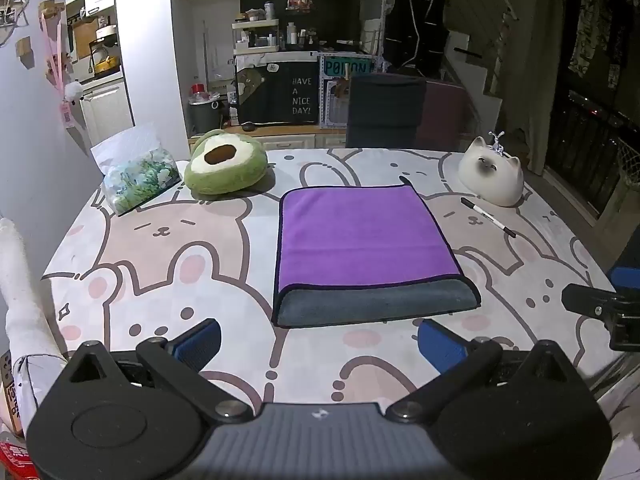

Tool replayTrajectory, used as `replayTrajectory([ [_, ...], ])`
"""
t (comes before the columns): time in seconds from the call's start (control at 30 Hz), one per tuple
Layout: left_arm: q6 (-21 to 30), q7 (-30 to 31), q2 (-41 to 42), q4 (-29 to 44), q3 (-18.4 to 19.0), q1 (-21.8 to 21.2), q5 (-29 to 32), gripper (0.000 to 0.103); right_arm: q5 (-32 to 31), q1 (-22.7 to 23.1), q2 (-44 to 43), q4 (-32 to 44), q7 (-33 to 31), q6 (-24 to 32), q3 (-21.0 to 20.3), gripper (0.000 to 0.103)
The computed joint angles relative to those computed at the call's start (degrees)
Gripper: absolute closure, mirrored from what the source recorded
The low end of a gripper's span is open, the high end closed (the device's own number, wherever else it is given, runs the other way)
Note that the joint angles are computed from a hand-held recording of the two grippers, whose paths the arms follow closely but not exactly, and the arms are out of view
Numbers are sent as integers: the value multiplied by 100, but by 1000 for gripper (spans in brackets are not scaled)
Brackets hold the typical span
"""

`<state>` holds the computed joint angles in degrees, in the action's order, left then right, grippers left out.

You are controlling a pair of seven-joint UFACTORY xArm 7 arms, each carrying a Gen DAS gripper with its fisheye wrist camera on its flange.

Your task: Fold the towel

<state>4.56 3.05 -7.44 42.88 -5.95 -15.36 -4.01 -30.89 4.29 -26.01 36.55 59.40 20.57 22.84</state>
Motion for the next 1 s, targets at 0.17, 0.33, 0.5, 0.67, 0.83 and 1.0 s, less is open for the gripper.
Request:
replayTrajectory([
  [0.17, 5, -78, -32, -14, 20, -48, 33, 0, -18, 14, 10, -8, -7, -32, -6, 0],
  [0.33, 36, 5, -30, 7, 30, -66, -71, 0, -17, 12, -10, -30, 14, -39, 15, 0],
  [0.5, 31, 29, -30, 5, 31, -67, -100, 0, 7, 26, 32, -11, -11, -52, -20, 0],
  [0.67, 34, 39, -32, 7, 24, -60, -118, 0, 20, 17, 14, -29, -8, -65, -14, 0],
  [0.83, 12, 67, -34, -16, 40, -80, -157, 0, 59, 39, -9, -27, -44, -43, -33, 0],
  [1.0, 3, 123, 12, 21, 63, -97, -199, 0, 60, 16, -3, -24, -40, -47, -21, 0],
])
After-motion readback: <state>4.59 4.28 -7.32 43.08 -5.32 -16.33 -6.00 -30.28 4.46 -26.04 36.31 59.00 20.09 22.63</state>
